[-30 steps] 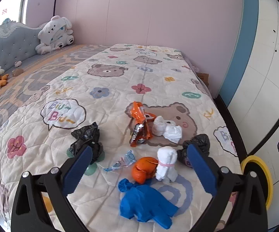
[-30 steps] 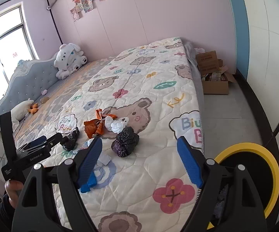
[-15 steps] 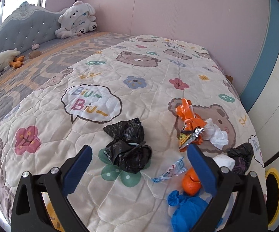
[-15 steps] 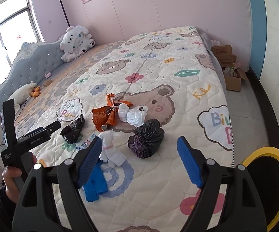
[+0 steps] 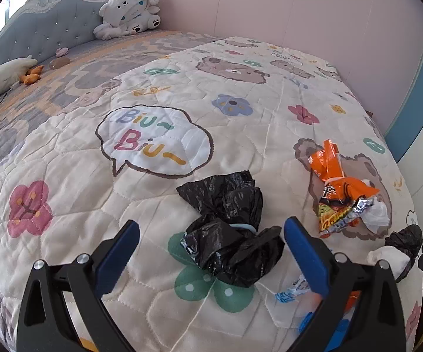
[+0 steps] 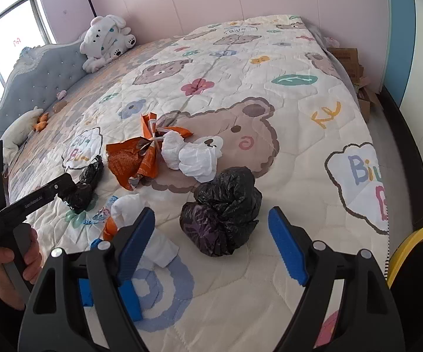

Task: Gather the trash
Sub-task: 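Grasp a black plastic bag with each tool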

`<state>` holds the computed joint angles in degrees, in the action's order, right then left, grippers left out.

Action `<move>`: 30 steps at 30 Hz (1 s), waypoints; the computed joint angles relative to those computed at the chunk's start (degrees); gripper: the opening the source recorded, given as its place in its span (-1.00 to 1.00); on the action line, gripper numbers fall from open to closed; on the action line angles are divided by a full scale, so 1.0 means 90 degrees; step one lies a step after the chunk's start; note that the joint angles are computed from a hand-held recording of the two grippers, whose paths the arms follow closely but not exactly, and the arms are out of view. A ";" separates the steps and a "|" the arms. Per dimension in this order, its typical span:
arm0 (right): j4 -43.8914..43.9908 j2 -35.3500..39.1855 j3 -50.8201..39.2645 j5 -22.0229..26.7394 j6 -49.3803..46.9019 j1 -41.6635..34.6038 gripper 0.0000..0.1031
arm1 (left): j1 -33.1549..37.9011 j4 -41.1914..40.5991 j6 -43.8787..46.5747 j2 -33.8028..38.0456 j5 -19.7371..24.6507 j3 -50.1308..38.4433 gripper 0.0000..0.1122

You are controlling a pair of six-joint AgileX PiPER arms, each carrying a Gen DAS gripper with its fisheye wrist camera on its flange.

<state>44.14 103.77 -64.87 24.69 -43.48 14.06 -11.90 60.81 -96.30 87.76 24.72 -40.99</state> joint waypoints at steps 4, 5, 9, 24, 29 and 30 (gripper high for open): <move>-0.0167 0.0355 -0.0261 -0.0108 0.0189 0.0108 0.48 | 0.0148 0.0145 -0.0091 0.0242 -0.0148 -0.0053 0.69; -0.0210 0.0417 -0.0290 -0.0159 0.0216 0.0141 0.48 | 0.0178 0.0196 -0.0148 0.0291 -0.0191 -0.0057 0.69; -0.0425 0.0626 -0.0408 -0.0284 0.0355 0.0251 0.48 | 0.0175 0.0315 -0.0208 0.0533 -0.0205 -0.0163 0.69; -0.1019 0.1148 -0.0604 -0.0744 0.0632 0.0545 0.15 | 0.0225 -0.0049 0.0308 0.1020 -0.0411 -0.0444 0.02; -0.1036 0.1163 -0.0558 -0.0884 0.0559 0.0584 0.03 | 0.0249 0.0149 0.0096 0.0989 -0.0517 -0.0370 -0.27; -0.1043 0.1140 -0.0533 -0.0917 0.0544 0.0589 0.00 | 0.0240 0.0202 0.0050 0.0980 -0.0515 -0.0362 -0.30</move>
